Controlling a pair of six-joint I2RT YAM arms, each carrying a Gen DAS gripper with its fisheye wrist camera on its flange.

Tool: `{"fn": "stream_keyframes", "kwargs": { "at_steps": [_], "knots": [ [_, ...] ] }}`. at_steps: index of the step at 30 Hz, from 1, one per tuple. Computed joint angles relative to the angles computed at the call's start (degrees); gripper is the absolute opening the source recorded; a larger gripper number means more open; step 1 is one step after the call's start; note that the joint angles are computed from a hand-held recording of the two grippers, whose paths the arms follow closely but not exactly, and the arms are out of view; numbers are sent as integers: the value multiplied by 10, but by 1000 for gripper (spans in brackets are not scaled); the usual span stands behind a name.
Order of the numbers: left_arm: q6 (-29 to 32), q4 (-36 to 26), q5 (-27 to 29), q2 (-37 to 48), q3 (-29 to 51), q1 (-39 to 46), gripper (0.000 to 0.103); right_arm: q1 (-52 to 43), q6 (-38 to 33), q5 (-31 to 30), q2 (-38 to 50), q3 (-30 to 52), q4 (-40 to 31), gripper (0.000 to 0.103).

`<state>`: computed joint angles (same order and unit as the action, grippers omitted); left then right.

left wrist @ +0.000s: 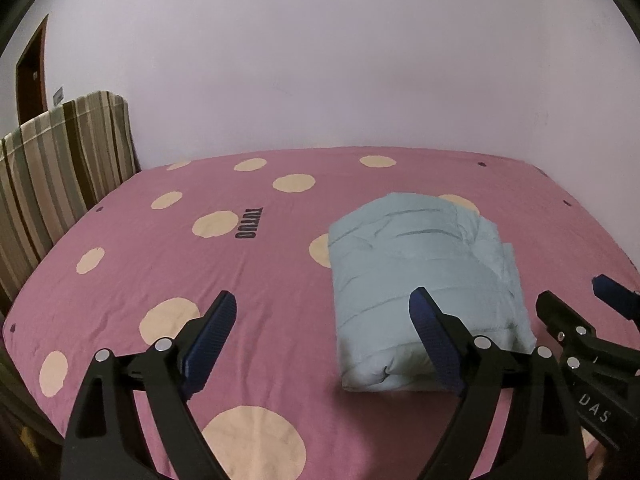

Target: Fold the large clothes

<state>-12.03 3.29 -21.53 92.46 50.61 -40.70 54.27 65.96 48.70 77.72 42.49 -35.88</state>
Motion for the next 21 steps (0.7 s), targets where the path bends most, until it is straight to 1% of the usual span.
{"fn": "stream_keyframes", "kwargs": {
  "at_steps": [3,5,7,8,10,12,13,15,16,19,20,21],
  "knots": [
    [11,6,0,10,2,11,87,-9,-8,-5,-3,-8,11,80],
    [19,10,13,22,5,33,87,-20,-12,-10,-9,-20,21,80],
    [21,17,32,38,7,70,87,-41,-18,-20,-25,-46,37,84],
    [20,22,39,50,8,92,87,-52,-22,-23,-33,-60,45,89],
    [25,26,43,86,21,138,87,-89,-30,-27,-51,-96,65,90],
    [35,27,42,131,43,187,87,-154,-62,-54,-69,-144,111,90],
    [37,22,38,153,57,207,87,-195,-89,-73,-75,-169,143,90],
    [34,1,34,217,110,269,87,-294,-159,-117,-67,-215,224,90],
    [31,-6,31,236,129,288,87,-337,-194,-134,-53,-229,261,90],
    [16,-52,26,323,229,366,87,-476,-298,-187,13,-253,377,90],
    [12,-61,28,339,250,381,87,-515,-326,-205,34,-257,415,90],
    [7,-72,31,360,278,398,87,-561,-355,-223,70,-257,459,90]
  ]
}}
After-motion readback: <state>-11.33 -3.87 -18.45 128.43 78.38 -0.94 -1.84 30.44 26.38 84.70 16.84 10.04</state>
